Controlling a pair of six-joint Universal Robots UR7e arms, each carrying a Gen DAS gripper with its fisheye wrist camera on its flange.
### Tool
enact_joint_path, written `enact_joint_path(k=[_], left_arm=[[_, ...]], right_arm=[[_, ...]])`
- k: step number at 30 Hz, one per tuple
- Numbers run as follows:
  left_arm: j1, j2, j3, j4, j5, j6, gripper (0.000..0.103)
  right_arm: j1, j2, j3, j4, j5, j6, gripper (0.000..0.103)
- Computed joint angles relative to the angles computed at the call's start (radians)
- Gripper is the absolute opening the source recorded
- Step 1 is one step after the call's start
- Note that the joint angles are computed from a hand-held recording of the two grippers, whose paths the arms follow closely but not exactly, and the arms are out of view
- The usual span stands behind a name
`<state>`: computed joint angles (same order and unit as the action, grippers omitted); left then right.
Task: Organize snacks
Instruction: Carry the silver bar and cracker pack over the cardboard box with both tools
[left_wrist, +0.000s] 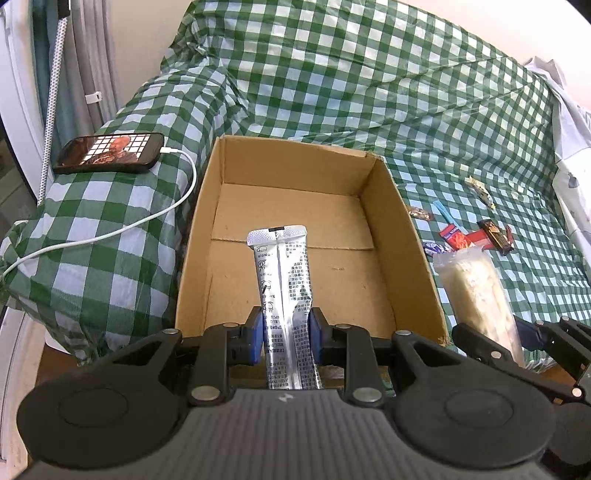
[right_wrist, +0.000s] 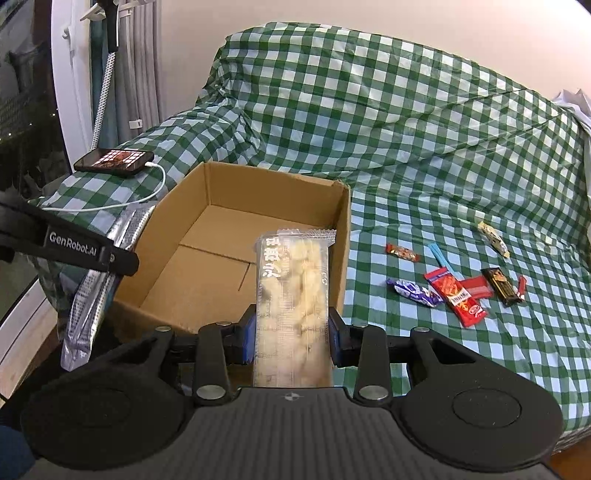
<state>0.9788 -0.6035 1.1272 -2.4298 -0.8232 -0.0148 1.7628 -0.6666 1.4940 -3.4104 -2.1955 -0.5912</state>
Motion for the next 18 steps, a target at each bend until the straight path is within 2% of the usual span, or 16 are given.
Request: enact_joint_path(k=[7, 18], left_arm=[[0.021, 0.057, -0.101, 0.051, -0.001, -0.002, 0.028], [0.058, 0.186, -0.329, 0.177, 0.006, 0.013, 0.028]], right_arm=[[-0.006, 0.052, -0.098, 0.063, -0.008, 0.005, 0.039], [-0.031, 0.136, -0.264, 0.202, -0.007, 0.032, 0.039]])
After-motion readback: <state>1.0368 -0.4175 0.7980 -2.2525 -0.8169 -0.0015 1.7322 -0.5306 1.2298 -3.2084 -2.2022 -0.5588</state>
